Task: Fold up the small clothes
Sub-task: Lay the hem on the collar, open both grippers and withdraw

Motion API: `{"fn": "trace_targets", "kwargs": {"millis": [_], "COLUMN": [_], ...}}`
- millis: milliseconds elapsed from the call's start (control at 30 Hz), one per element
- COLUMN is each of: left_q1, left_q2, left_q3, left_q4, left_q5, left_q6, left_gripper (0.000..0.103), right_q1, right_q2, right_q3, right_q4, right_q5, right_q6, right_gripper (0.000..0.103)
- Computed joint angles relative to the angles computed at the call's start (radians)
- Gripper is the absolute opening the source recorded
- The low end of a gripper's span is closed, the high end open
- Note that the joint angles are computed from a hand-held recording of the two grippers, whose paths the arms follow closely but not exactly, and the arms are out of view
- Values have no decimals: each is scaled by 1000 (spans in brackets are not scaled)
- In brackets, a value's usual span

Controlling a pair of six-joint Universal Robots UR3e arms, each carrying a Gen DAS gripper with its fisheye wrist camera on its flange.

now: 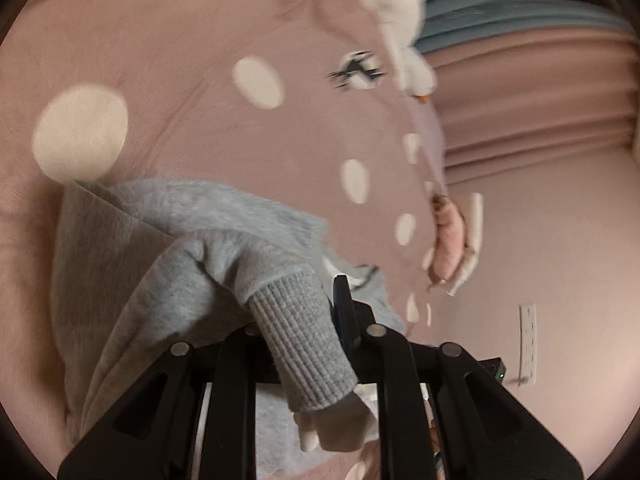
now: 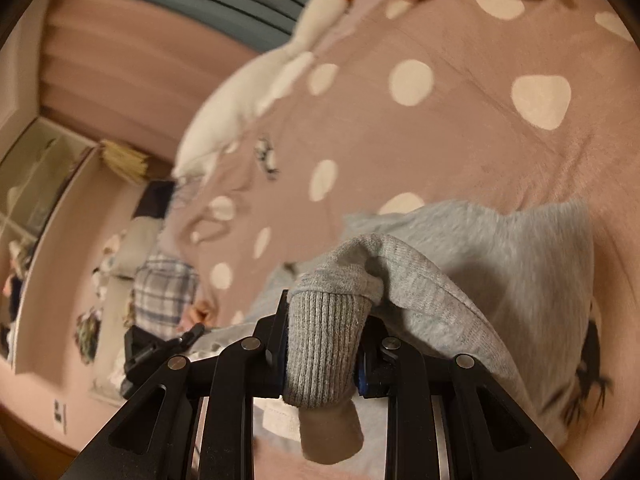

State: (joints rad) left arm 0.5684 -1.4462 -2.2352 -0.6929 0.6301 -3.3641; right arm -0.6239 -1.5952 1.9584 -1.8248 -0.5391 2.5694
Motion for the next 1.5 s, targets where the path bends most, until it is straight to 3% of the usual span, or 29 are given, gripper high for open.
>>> {"fn": "trace_targets", "kwargs": {"millis": [133,200,300,433,533,633,700,800,867,933,967,1033,1133,1333,1400,1500], "left_q1": [-1,23,66,103,134,98,88,28,-7,-67,-120,-172,-152,-136,-73,-12], "left_q2": [-156,-186,-178,-116,-38,56,116,219,278,333,314,356,468,562,687,879], "left_q3": [14,4,0,12,-9,29,28,17,-10,-54,-69,-128,-235,-367,-393,-398], "left_q4": [119,145,118,125,127,-1,-97,-187,-214,-198,-132,-86,-134,-109,-252,-474], "left_q5": [53,27,-25,-18,-9,85,96,162,202,268,317,384,393,423,389,373], "left_q6": [-142,-163,-163,-209,-201,-71,35,164,227,269,255,285,390,421,468,527], "left_gripper": [36,38,50,81,81,81,81,81,79,79,78,77,76,72,73,73], "right_q1": [35,23,-3,-52,-82,-99,-98,-90,-75,-75,-83,-89,-80,-118,-169,-239], "right_q2": [147,191,243,194,129,59,4,-123,-225,-326,-363,-423,-498,-516,-545,-575], "right_q3": [-86,-113,-179,-140,-88,-49,-25,25,94,162,182,228,312,415,437,434], "right_q4": [-61,-40,102,112,102,106,81,57,-37,-83,-66,-78,-163,-232,-189,-87], "right_q5": [-51,-43,17,66,79,82,64,-18,-107,-173,-198,-246,-342,-467,-456,-425], "right_q6": [148,190,140,118,89,36,8,-77,-103,-159,-199,-247,-277,-322,-366,-423], "right_gripper": [30,35,41,52,59,59,59,59,58,48,42,38,34,26,17,15]}}
